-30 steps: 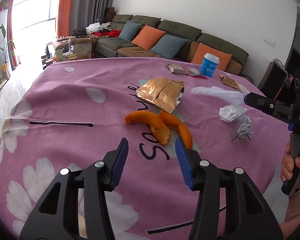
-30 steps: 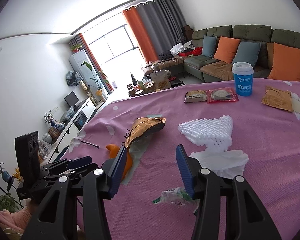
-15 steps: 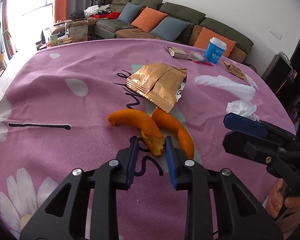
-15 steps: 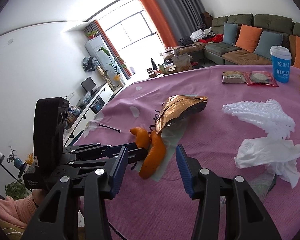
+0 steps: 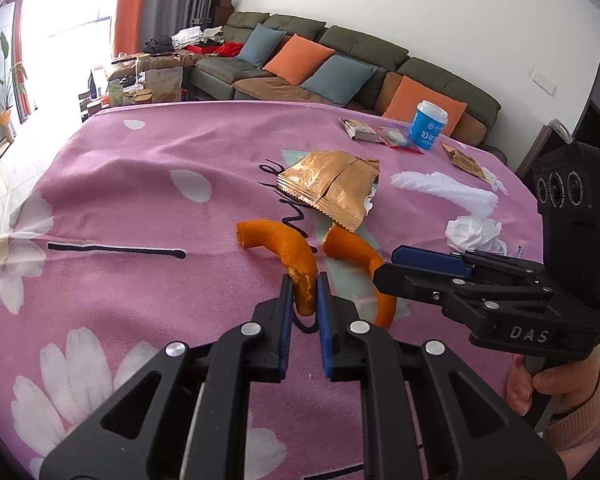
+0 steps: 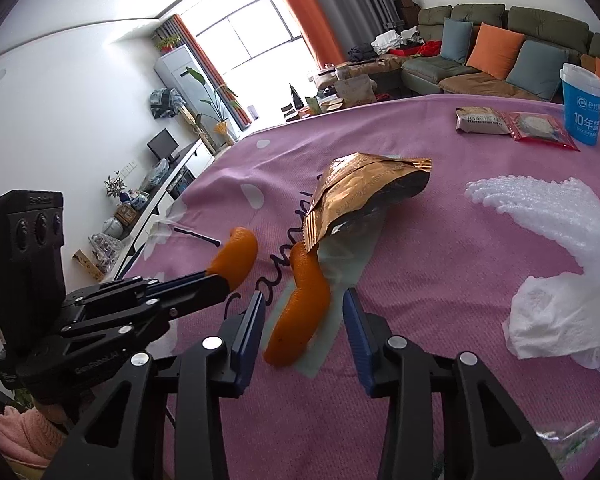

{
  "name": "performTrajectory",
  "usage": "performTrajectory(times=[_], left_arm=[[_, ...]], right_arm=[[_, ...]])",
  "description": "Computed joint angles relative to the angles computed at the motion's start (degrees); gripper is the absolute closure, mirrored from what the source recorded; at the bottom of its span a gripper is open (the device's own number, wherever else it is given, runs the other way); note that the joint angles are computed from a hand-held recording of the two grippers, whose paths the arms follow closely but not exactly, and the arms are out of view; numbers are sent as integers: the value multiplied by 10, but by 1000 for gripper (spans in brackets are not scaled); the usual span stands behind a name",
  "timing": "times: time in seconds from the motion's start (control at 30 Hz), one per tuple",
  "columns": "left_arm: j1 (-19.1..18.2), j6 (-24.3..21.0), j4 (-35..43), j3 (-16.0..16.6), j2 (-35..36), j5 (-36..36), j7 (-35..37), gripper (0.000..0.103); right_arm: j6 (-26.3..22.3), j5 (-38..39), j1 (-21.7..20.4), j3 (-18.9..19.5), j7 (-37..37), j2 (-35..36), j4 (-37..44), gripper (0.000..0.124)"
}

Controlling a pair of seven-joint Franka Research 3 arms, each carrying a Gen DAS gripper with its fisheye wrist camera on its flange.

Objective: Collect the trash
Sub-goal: 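Grasp an orange snack piece with the left gripper while the right gripper grasps another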

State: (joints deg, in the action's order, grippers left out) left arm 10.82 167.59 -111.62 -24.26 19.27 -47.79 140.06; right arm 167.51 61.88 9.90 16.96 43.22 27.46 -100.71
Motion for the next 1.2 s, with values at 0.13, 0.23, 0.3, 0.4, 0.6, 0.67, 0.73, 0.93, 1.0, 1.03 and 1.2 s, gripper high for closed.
performTrajectory(times=[0.13, 0.23, 0.3, 0.4, 0.6, 0.67, 0.73, 0.93, 1.0, 1.03, 1.2], left_arm=[[17, 0, -14, -10, -13, -40, 33, 91], [20, -3, -21, -4, -23, -75, 58, 91], [17, -6, -27, 3, -31, -100, 76, 91], [7, -6, -35, 18, -42, -131, 100, 91], [-15, -11, -52, 51, -66, -189, 145, 92], [-23, -13, -57, 63, -73, -207, 161, 92], [-31, -17, -61, 76, -81, -221, 171, 92], [-52, -20, -74, 106, -98, -260, 197, 92], [-57, -20, -79, 113, -104, -273, 208, 92], [-59, -20, -82, 117, -107, -279, 213, 92], [-68, -18, -92, 133, -120, -305, 232, 92]], right_arm=[[-7, -40, 12, -17, 41, 6, 4, 94], [-7, -46, 7, -11, 45, 7, 3, 98], [-7, -43, 2, -5, 39, 6, 2, 100], [-5, -40, -1, -1, 37, 6, 2, 101], [-11, 8, -20, 20, -8, -3, -6, 103], [-15, 26, -20, 21, -27, -8, -8, 103], [-20, 39, -14, 17, -38, -11, -8, 103], [-34, 73, 3, 10, -77, -18, -2, 103], [-41, 78, 9, 6, -85, -20, 1, 103], [-44, 80, 12, 4, -86, -20, 3, 103], [-57, 94, 21, 1, -104, -20, 12, 103]])
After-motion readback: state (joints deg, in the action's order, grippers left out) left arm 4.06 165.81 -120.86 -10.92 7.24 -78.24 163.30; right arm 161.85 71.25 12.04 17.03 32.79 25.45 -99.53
